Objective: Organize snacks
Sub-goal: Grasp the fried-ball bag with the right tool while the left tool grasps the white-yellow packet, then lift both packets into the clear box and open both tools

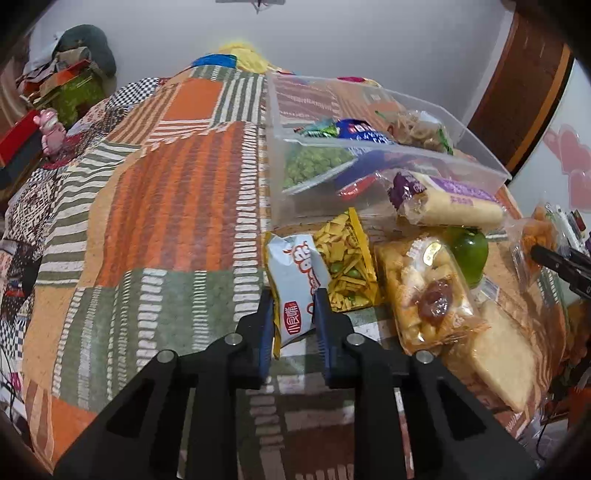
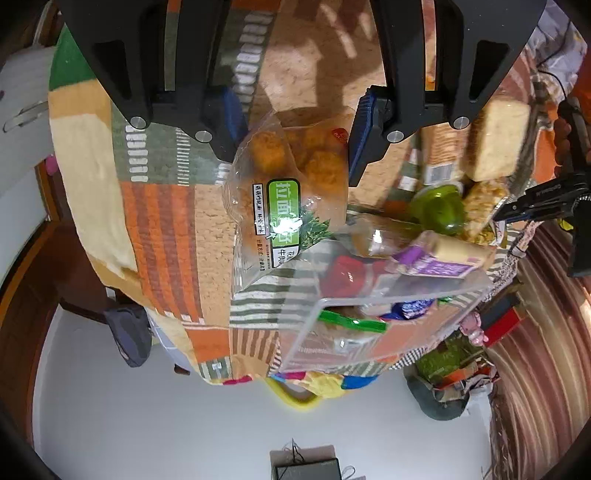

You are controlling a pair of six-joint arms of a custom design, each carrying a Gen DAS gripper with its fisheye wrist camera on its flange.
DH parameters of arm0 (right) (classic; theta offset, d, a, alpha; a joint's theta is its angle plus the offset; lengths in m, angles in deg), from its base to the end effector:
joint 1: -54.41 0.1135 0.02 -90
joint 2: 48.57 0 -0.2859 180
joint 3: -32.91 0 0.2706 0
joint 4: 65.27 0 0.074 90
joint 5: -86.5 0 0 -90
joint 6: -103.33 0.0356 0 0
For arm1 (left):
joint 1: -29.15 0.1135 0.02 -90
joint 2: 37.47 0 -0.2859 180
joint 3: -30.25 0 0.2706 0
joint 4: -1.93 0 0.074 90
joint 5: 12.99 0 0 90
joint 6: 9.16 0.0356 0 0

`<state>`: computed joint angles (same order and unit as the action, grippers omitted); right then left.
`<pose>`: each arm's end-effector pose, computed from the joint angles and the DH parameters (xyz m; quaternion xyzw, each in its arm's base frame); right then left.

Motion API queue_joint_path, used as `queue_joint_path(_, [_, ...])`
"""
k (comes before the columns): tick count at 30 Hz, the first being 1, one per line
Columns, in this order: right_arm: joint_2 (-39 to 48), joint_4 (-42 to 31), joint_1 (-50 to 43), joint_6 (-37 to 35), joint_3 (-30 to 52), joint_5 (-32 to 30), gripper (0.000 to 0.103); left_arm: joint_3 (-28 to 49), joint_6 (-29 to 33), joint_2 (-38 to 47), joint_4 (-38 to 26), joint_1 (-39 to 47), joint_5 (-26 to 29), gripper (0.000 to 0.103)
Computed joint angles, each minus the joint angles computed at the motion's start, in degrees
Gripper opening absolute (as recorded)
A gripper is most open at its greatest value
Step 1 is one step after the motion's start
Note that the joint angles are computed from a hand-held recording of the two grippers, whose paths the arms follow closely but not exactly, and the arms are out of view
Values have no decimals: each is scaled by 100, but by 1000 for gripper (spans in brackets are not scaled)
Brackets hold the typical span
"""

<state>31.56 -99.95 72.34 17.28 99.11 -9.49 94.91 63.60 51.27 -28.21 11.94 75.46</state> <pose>0.2900 0.0977 0.2479 -0.1320 0.9250 0.1150 0.3372 0.3106 -0.0952 0.2000 -0.0044 0.9516 -0.0787 0.2972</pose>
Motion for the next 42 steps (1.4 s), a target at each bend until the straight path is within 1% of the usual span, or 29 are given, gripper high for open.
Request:
queue_joint_path(3, [-25,83,40,99,37,-34,45,-33,10,-197,-73,40,-44,16])
queue_joint_path(9, [-101,161,177,228,169,21,45,-101,56,-771,-298,-11,-320,15])
queue_joint_path(11, [-96,216,214,266,250,15,45,-63,52,-899,-361,-6,-321,15])
queue_joint_path(16, [-22,373,313,330,432,28,45,165,143,-1185,-516,5,-395,15])
queue_joint_path(20, [145,487,434,431,656,58,45,502,250,-1128,-529,-61,-511,15])
queue_joint_path(28, [967,675,704,525,1497,129,45,1379,361,-353,-379,-50,-526,15])
queue_joint_path(32, [1429,683,814,505,1952,158,45,1769,370,112,-341,20,-409,15])
queue_joint_path(42, [2506,273,938,333,3024,223,45,2916,381,1400,-445,157,-280,15])
